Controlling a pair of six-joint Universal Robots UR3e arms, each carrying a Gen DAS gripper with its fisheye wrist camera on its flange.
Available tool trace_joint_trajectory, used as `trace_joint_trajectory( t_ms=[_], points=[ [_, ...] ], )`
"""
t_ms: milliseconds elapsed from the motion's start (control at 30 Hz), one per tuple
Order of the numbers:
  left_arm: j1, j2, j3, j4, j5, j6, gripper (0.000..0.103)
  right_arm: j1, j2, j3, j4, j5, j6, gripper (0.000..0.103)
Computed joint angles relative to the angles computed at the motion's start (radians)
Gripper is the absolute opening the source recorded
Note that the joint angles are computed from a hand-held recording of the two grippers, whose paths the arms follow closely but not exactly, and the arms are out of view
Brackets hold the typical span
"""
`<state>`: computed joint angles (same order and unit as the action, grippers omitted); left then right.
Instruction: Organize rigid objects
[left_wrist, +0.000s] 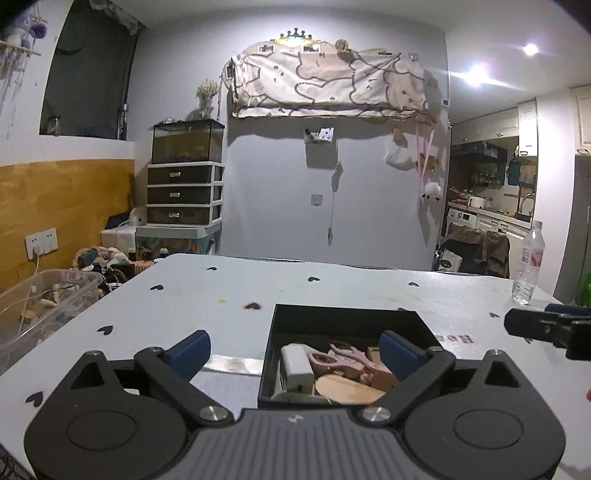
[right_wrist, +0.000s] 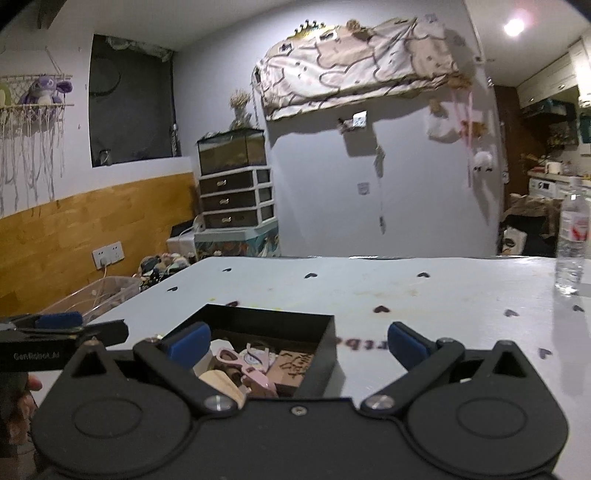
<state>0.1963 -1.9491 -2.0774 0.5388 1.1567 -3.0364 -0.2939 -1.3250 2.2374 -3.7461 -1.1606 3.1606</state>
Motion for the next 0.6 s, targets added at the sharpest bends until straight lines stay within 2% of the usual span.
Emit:
trace_joint_trajectory(
  t_ms=[267,600],
  points=[
    [0.027,0.057,-0.189,0.175,-0.029,0.003,0.103,-0.059,-0.085,0.262,-0.217,0.006,-0.023,0.103],
    [0.055,0.097,-0.327,0.291,-0.081,0.042,0.103,-0.146,-0.151,0.454,-0.371,0.035,-0.030,0.103]
  ],
)
